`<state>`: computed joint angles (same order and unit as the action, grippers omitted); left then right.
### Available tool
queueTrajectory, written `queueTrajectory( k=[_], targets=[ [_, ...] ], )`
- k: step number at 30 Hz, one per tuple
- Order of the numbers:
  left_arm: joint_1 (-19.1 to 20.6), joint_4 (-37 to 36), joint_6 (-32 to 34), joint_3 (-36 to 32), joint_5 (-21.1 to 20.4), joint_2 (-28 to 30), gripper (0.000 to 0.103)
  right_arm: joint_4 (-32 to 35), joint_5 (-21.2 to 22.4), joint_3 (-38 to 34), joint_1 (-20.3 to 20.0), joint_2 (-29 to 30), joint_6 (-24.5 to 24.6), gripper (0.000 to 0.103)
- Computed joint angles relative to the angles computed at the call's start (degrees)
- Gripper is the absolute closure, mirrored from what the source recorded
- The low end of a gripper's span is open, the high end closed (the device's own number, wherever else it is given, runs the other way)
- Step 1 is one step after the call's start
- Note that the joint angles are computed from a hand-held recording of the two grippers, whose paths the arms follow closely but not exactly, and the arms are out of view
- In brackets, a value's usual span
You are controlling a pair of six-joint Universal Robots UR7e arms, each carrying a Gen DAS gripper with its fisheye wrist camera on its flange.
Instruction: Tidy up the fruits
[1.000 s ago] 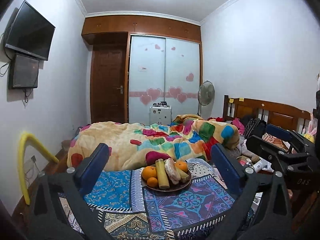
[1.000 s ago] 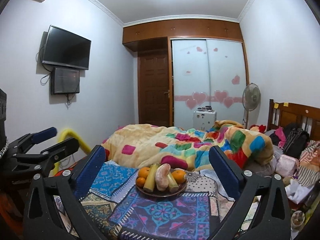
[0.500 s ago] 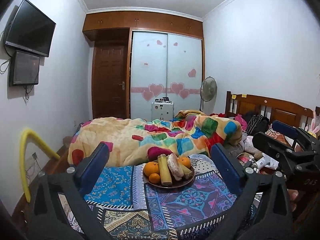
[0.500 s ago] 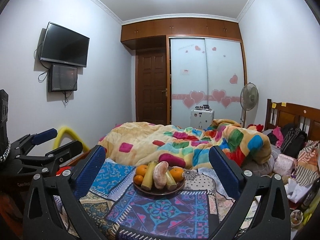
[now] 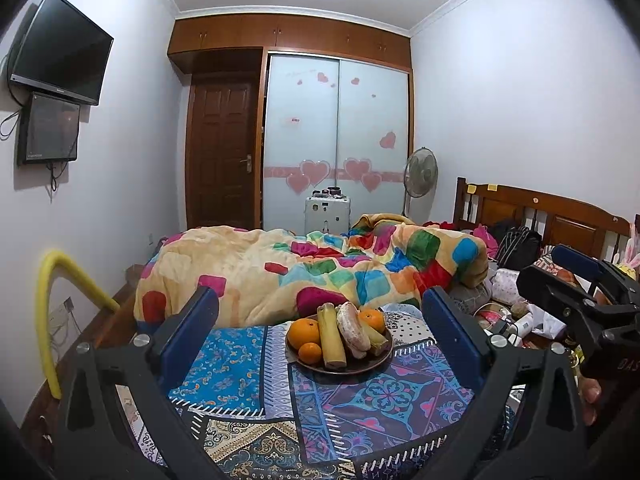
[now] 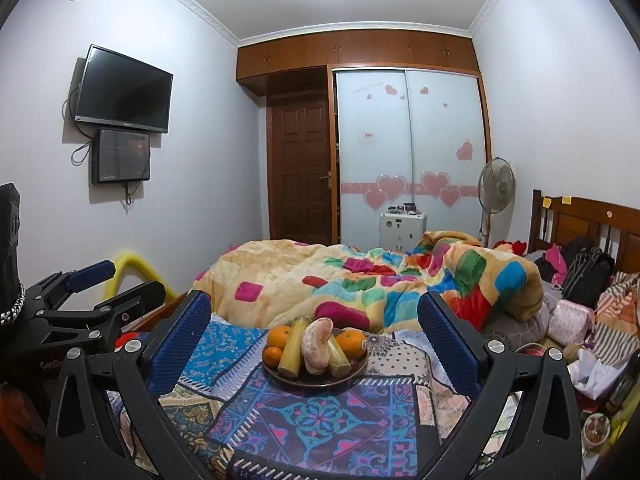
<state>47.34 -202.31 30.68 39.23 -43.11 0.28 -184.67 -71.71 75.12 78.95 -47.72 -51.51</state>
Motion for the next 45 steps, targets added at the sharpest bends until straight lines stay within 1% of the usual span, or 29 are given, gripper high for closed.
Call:
queueTrajectory(
  k=[35,45],
  targets=[
    [-0.13,0.05,1.14,-0.63,-0.09,0.2,0.0,-0.7,0.0,-0.15,0.0,0.05,0.2,0.0],
    [0.16,1.18,-0.17,1.05,-0.68,-0.9,0.0,-0.46,-0.03,-0.1,-0.01,-0.03,0.14,0.0]
  ],
)
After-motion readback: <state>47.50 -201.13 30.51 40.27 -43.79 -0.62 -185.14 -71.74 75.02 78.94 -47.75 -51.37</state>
